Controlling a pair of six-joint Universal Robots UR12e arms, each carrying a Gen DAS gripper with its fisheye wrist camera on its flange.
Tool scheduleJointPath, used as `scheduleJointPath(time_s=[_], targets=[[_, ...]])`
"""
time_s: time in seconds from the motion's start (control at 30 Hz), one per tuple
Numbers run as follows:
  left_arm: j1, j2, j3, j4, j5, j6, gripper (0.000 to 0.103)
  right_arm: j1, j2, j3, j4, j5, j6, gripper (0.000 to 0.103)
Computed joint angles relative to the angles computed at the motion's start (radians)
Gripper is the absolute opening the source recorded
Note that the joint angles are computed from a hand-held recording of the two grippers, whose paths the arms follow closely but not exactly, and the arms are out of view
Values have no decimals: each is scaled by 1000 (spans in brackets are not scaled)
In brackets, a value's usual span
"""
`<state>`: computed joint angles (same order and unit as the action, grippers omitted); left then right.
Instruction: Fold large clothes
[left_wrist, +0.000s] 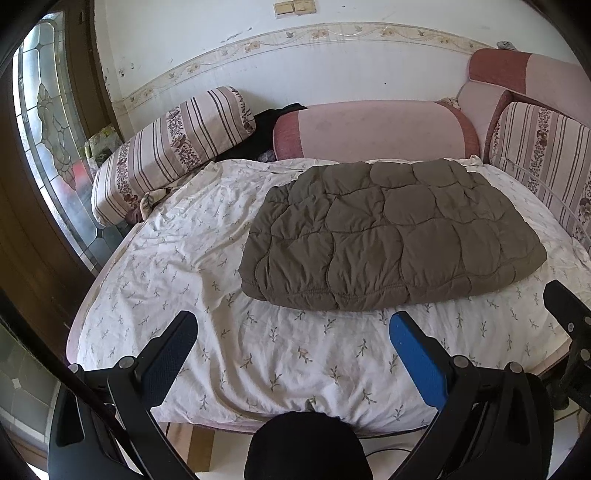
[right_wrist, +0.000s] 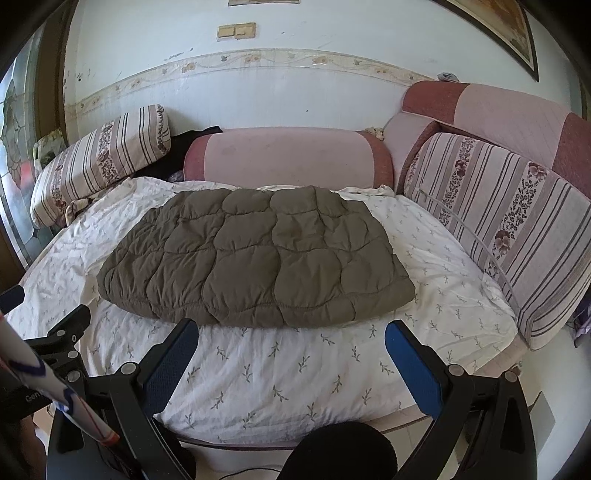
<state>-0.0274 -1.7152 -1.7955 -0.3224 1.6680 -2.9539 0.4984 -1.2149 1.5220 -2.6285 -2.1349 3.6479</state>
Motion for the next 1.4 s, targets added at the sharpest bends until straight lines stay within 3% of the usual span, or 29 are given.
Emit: scheduleJointPath(time_s=[1.4], targets=[[2,13,-18,-12,-19,7,103,18,4,-4,32,-4,4,103]])
